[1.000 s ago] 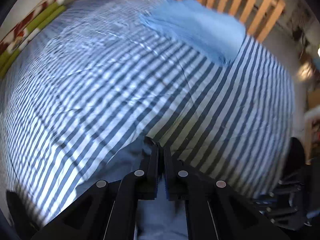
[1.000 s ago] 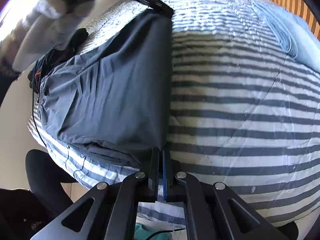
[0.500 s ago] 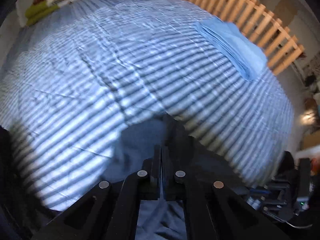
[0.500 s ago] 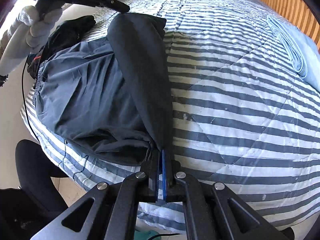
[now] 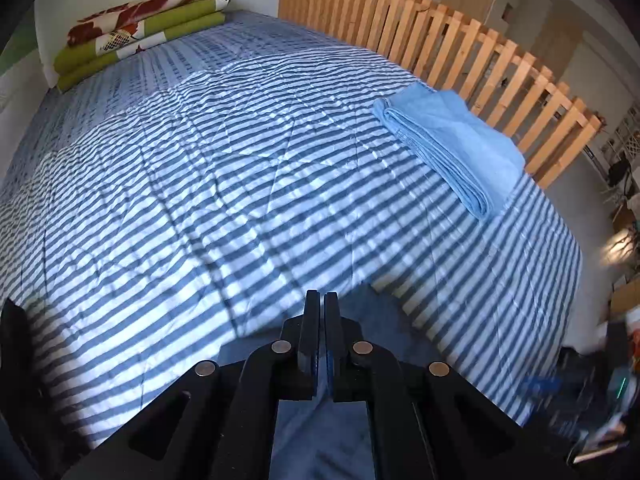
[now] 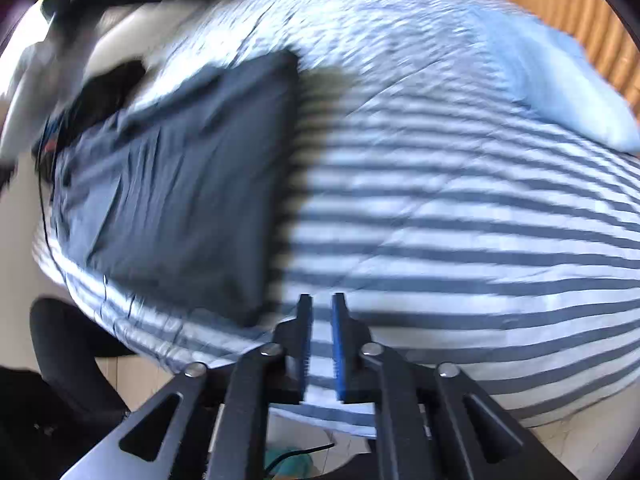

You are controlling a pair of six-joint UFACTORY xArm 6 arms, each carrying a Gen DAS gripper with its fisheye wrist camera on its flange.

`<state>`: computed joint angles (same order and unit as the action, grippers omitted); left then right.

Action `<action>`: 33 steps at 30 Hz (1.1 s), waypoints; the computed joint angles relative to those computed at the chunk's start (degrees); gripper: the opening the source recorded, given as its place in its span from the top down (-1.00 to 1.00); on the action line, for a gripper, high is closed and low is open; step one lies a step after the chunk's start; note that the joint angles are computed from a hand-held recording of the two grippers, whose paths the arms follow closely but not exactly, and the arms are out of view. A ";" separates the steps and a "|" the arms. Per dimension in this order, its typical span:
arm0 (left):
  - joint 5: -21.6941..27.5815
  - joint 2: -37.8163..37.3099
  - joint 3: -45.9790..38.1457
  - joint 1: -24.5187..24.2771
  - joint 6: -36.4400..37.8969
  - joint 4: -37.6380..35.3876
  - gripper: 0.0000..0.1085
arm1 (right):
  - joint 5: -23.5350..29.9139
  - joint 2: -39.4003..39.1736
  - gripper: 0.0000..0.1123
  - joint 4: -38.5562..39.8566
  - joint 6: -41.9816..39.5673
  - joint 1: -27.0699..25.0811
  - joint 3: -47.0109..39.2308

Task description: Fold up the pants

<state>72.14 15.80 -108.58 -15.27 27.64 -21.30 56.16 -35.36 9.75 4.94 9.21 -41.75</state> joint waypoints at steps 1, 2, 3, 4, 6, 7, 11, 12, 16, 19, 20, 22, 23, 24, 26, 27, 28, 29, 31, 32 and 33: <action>-0.21 -1.47 2.15 0.48 0.79 0.71 0.97 | -0.61 0.31 0.71 1.96 -1.55 -1.82 -0.83; -0.41 -3.20 4.74 1.11 1.68 1.48 0.92 | -1.50 1.54 0.71 4.19 -3.15 -3.21 -2.30; -0.14 -5.54 8.22 2.28 2.87 2.35 0.81 | -2.18 3.14 0.71 5.17 -4.00 -3.61 -3.91; -0.50 -7.56 11.11 3.27 3.69 2.88 0.73 | -3.69 5.39 0.71 5.55 -4.71 -3.37 -6.00; -1.78 -12.28 17.63 6.06 4.55 4.73 0.48 | -7.08 10.28 0.71 4.92 -5.76 -1.20 -10.29; -1.60 -13.70 19.48 7.85 5.25 4.10 0.48 | -8.64 13.39 0.71 5.53 -7.19 0.26 -12.97; 1.43 -20.12 27.99 16.35 8.68 -0.86 0.48 | -7.78 27.34 0.71 11.09 -14.13 5.57 -25.75; 2.02 -21.26 29.79 17.59 9.73 -1.61 0.48 | -6.95 30.83 0.71 11.89 -14.89 6.80 -28.94; 1.97 -23.09 34.92 19.96 14.30 -2.60 0.48 | -4.71 42.42 0.71 10.67 -13.34 9.54 -38.73; -2.90 -19.77 34.65 21.52 11.14 -1.08 0.48 | -5.38 48.48 0.79 4.21 -4.75 8.70 -43.38; -3.92 -17.48 33.16 23.32 8.66 -1.67 0.48 | -4.82 49.55 0.82 4.81 -2.98 7.84 -44.34; -3.29 -14.60 30.99 26.11 6.07 -3.37 0.49 | -4.74 49.86 0.86 8.72 -3.06 6.01 -44.33; -2.58 -13.94 30.43 27.19 6.52 -3.79 0.49 | -4.59 49.66 0.86 8.32 -3.02 5.87 -44.20; -3.77 -14.52 31.21 27.72 6.84 -3.10 0.49 | -4.35 49.41 0.86 7.50 -3.11 5.99 -44.12; -4.45 -15.94 31.97 29.34 8.12 -3.73 0.49 | -3.86 48.70 0.81 5.96 -2.60 6.48 -44.04; -3.83 -16.65 31.72 30.96 8.89 -5.87 0.49 | -4.40 47.60 0.79 6.17 -2.64 6.71 -43.32; -3.55 -17.40 31.43 32.44 8.87 -7.10 0.49 | -4.26 47.43 0.79 6.80 -3.17 6.63 -43.76; -3.31 -18.01 31.15 33.78 8.85 -7.78 0.49 | -4.52 46.91 0.78 7.44 -3.76 6.88 -43.61; -1.64 -19.82 30.88 36.80 9.28 -9.35 0.48 | -5.31 43.55 0.75 8.38 -5.42 7.59 -40.81; -0.76 -20.70 30.98 38.03 9.91 -9.83 0.48 | -5.22 41.58 0.73 9.56 -7.01 7.86 -39.01; -0.25 -22.04 31.72 38.81 10.69 -10.03 0.48 | -5.10 39.45 0.71 10.37 -8.40 8.32 -37.01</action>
<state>71.89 -6.24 -76.86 23.54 38.33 -31.33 51.05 4.09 20.11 -3.46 17.53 -78.76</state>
